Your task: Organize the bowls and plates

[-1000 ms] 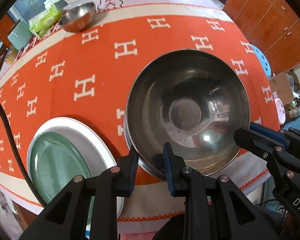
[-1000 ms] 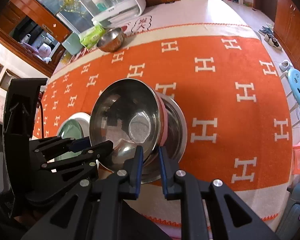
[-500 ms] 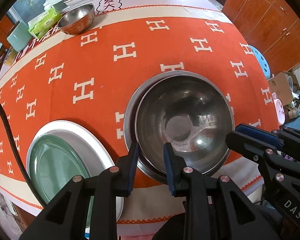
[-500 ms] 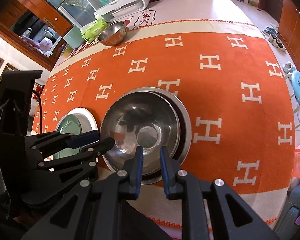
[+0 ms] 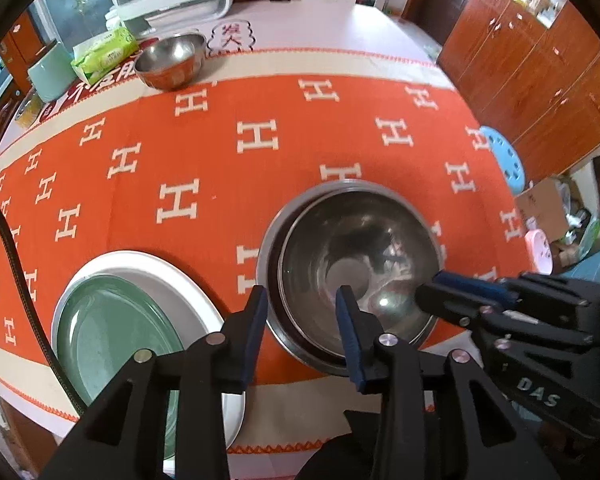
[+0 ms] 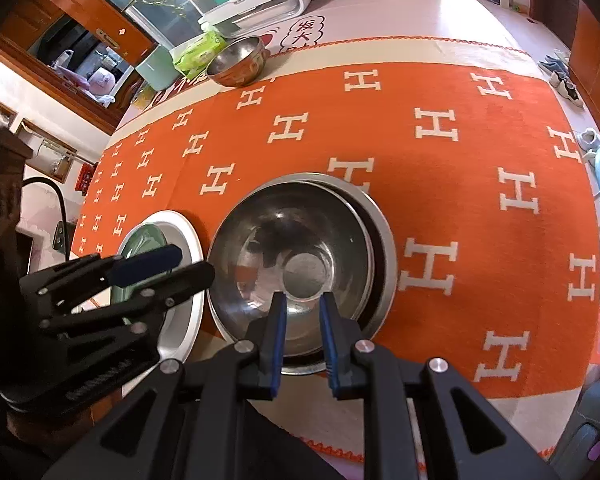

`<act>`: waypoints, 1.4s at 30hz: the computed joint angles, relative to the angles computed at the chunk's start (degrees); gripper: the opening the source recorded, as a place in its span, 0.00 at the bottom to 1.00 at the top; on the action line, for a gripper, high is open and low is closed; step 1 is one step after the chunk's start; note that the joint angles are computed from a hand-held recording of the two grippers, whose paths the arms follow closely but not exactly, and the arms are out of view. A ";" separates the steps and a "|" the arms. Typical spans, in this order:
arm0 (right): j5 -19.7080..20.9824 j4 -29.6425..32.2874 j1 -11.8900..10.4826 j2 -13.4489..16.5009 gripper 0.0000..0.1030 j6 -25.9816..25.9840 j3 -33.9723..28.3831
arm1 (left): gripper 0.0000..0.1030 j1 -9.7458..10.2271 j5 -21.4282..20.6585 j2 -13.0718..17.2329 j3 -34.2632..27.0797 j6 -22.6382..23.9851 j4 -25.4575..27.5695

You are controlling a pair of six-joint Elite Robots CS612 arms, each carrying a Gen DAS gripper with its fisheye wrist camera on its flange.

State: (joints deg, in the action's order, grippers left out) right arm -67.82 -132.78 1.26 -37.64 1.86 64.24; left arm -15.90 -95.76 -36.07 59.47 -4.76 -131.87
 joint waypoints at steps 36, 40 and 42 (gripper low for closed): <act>-6.82 -5.98 4.17 9.68 0.41 11.90 -21.26 | 0.75 8.28 6.48 9.40 -24.89 5.35 11.15; -8.30 -5.61 4.86 12.01 0.45 12.83 -26.05 | 0.75 9.21 6.47 12.99 -32.56 7.17 13.97; -9.40 -5.01 5.24 13.42 0.47 13.19 -28.97 | 0.76 9.59 7.04 15.32 -37.49 8.59 15.62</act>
